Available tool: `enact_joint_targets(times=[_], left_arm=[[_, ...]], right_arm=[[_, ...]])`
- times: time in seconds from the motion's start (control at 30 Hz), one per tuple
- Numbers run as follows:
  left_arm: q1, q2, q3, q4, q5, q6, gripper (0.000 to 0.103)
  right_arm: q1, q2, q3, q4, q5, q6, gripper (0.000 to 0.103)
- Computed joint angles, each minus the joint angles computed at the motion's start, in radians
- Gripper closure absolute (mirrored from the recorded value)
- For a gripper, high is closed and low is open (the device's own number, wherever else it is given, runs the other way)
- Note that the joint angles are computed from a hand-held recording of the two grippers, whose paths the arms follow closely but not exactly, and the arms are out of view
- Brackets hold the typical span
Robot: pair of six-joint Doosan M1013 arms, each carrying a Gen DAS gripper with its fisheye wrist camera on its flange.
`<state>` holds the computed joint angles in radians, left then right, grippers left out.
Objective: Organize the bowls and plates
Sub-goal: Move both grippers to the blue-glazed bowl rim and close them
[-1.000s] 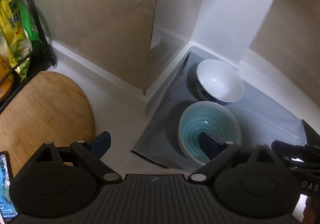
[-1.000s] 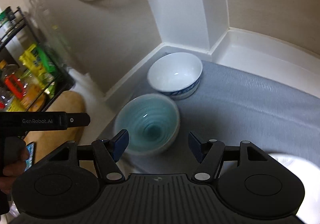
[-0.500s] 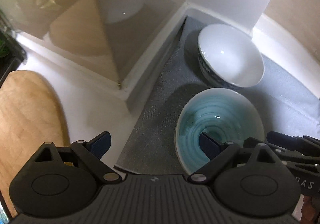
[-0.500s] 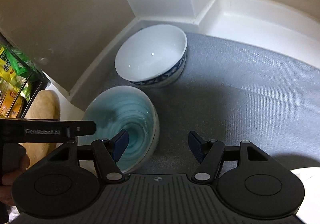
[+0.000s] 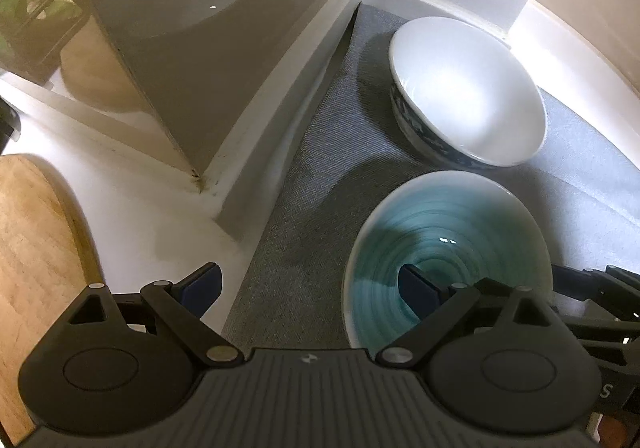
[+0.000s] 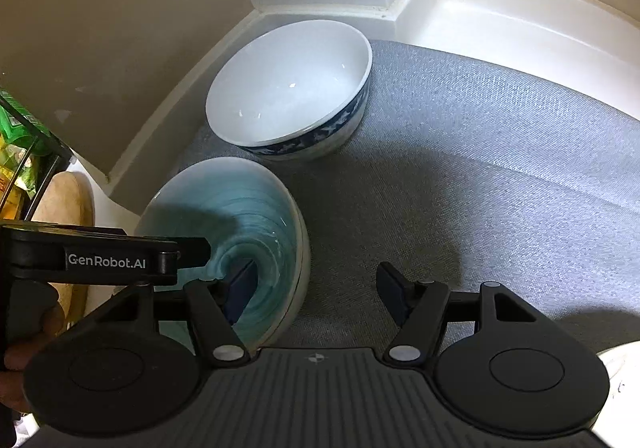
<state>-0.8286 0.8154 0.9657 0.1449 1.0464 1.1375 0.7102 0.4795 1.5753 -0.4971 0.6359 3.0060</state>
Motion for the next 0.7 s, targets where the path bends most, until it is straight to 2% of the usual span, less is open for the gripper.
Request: enact_joint_targets(times=[0.23,0.3,0.33,0.37,0.4,0.43,0.6,0.67,0.7], left_arm=[[-0.003,0.015,-0.021,0.011,0.011,0.013,0.007],[-0.003,0.011,-0.016,0.000,-0.002,0.027,0.020],[-0.001,0.005,-0.008,-0.021,-0.020,0.042,0.025],[-0.001,-0.002,0.002,-0.020,-0.030,0.043,0.032],[-0.003,-0.009,0.012,-0.013,-0.049,0.053,0.040],[-0.003,-0.016,0.025,-0.014,-0.067,0.067,0.043],[0.006,-0.034,0.044,-0.055,-0.085,0.088,0.074],[0.006,-0.042,0.054,-0.047,-0.101,0.089,0.082],[0.006,-0.049,0.065,-0.039,-0.113,0.081,0.083]], right_arm=[[0.003,0.008,-0.012,-0.010,0.014,-0.007,0.038],[0.005,0.008,-0.013,-0.015,0.014,-0.014,0.061],[0.004,0.008,-0.013,-0.007,0.008,-0.025,0.079],[0.003,0.005,-0.007,-0.004,-0.012,-0.025,0.088],[0.003,0.003,-0.001,-0.010,-0.031,-0.021,0.088],[0.006,0.006,-0.005,-0.023,-0.021,-0.015,0.089],[0.018,0.009,-0.015,-0.080,-0.023,0.019,0.089],[0.029,0.013,-0.030,-0.124,-0.015,0.015,0.089],[0.033,0.016,-0.038,-0.143,-0.010,0.012,0.089]])
